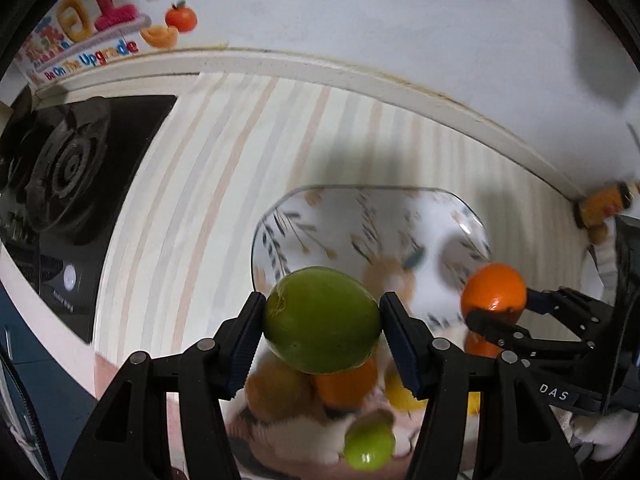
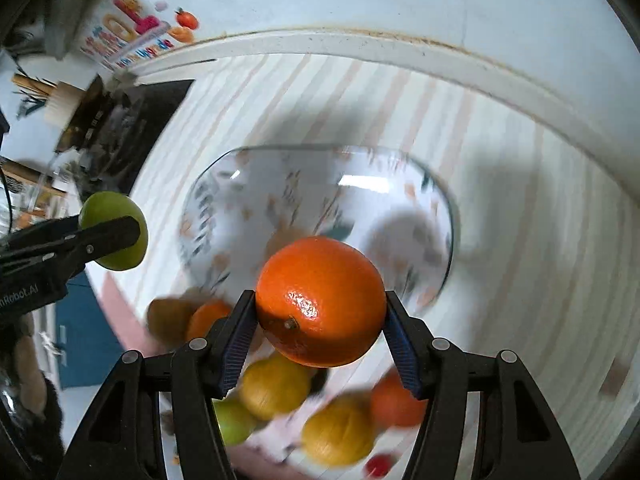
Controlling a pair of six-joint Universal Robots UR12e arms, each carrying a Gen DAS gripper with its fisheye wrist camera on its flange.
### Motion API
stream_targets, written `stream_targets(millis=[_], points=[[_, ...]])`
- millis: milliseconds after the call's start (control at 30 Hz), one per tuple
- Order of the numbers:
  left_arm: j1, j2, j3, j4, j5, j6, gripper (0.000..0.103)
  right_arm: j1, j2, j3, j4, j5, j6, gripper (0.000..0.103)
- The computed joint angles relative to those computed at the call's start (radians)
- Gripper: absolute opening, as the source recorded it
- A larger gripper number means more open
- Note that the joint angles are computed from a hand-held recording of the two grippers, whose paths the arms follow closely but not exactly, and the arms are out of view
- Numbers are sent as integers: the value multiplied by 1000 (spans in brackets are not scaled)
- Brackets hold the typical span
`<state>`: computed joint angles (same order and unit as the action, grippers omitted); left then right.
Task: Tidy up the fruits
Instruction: 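Carry the green apple and orange onto the floral plate and release both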
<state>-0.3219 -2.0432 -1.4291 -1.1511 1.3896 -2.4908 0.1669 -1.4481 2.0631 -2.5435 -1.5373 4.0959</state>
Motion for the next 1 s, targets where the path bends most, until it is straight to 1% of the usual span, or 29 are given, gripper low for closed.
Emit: stream_targets(millis=[33, 100, 167, 233, 300, 433, 567, 667, 700, 733, 767, 800, 833, 900, 1000], points=[[-6, -23, 27, -24, 8, -5, 56, -23, 7, 0, 12, 17, -30, 64], [-18, -66, 81, -78, 24, -48, 56, -51, 39, -19, 26, 39, -54, 64], [-31, -114, 137, -138, 34, -79, 56, -68, 66, -37, 48, 57, -72, 64], [-40, -138, 161, -169, 42, -97, 56, -82, 93, -49, 57, 74, -82, 64], [-50, -162, 186, -200, 54, -111, 56, -93, 107, -51, 52, 90, -71, 64], [-61, -191, 217, -243, 64, -126, 56, -110, 127, -54, 48, 120, -59, 64], [-71, -206, 232, -252, 90, -140, 57, -120, 139, -60, 48, 161, -52, 65], [-71, -210, 239, -266, 91, -151, 57, -130, 136, -45, 32, 197, -26, 66], [-70, -208, 235, -257, 88, -154, 57, -134, 136, -38, 15, 209, -15, 75], [-68, -206, 234, -251, 85, -158, 59, -136, 131, -30, 4, 210, 0, 93], [-65, -206, 237, -254, 76, -160, 71, -135, 122, -25, 0, 199, 9, 96], [-62, -204, 237, -256, 67, -161, 83, -136, 116, -23, -1, 189, 14, 96], [-61, -203, 237, -247, 63, -165, 86, -137, 105, -16, -4, 184, 24, 96], [-57, -192, 226, -222, 65, -163, 87, -138, 87, -8, 2, 174, 45, 96], [-51, -166, 194, -175, 72, -156, 87, -114, 58, -21, 79, 93, 64, 96]])
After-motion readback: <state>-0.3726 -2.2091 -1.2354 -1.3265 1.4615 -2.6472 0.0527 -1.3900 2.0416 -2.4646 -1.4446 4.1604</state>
